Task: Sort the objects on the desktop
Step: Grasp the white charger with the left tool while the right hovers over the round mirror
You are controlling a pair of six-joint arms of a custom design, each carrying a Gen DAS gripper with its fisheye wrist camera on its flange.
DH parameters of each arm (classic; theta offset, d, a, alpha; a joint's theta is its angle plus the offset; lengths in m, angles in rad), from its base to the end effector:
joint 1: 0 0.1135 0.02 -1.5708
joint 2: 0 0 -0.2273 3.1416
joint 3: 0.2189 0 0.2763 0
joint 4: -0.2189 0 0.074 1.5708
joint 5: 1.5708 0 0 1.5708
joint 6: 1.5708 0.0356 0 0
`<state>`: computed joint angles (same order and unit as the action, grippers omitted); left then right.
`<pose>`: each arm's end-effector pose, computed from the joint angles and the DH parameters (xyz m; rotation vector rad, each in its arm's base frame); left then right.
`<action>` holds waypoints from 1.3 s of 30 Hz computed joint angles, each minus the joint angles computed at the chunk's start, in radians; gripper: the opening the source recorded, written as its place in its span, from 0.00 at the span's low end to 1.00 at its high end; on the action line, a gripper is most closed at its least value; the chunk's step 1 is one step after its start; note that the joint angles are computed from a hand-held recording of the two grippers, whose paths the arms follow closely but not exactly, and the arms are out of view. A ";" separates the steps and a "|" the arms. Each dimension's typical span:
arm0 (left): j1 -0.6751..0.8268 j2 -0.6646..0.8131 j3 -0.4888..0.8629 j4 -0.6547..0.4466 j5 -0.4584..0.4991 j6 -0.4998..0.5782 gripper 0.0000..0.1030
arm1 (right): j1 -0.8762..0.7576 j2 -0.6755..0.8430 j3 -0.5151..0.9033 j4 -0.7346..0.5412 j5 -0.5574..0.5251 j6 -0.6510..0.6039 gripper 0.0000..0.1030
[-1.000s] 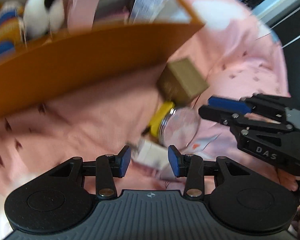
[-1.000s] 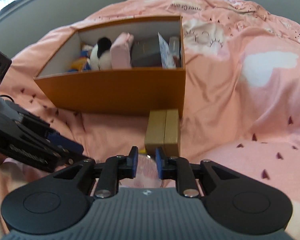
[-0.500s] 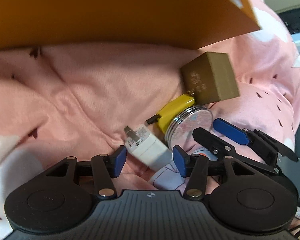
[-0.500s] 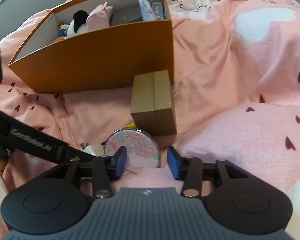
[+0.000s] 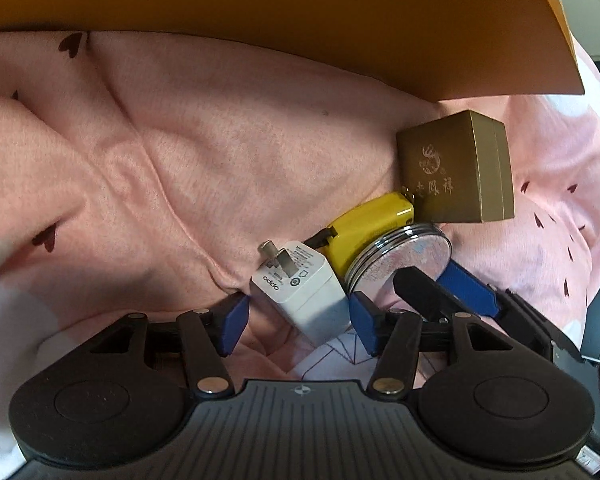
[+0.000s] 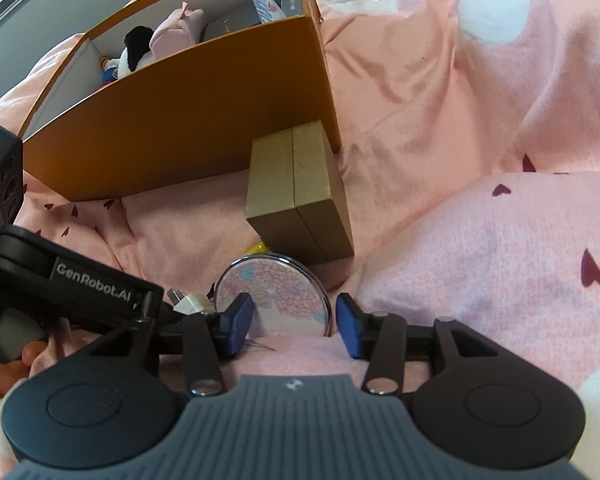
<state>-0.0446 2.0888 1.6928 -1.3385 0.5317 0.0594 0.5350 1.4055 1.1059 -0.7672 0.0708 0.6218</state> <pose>0.3863 -0.0353 0.1590 -0.0855 -2.8809 0.7864 0.2687 0.1563 0.2195 0.1400 2.6627 0.2962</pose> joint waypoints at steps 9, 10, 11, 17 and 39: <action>0.029 -0.083 -0.078 0.055 0.020 0.010 0.46 | -0.001 0.005 0.002 0.003 0.000 -0.009 0.50; 0.027 -0.107 -0.095 0.070 0.011 0.009 0.44 | -0.001 0.005 0.002 0.004 0.000 -0.010 0.50; 0.026 -0.129 -0.113 0.086 0.005 0.006 0.40 | 0.001 0.005 0.003 0.005 0.001 -0.009 0.50; 0.037 -0.226 -0.172 0.170 -0.038 0.024 0.17 | 0.001 0.007 0.004 0.008 -0.003 -0.008 0.50; 0.031 -0.157 -0.162 0.168 0.008 -0.089 0.50 | -0.003 0.017 0.010 0.011 -0.011 -0.012 0.50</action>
<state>-0.0135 1.9314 1.5308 -1.1704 0.5399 -0.0293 0.5321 1.4223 1.1159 -0.7566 0.0593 0.6098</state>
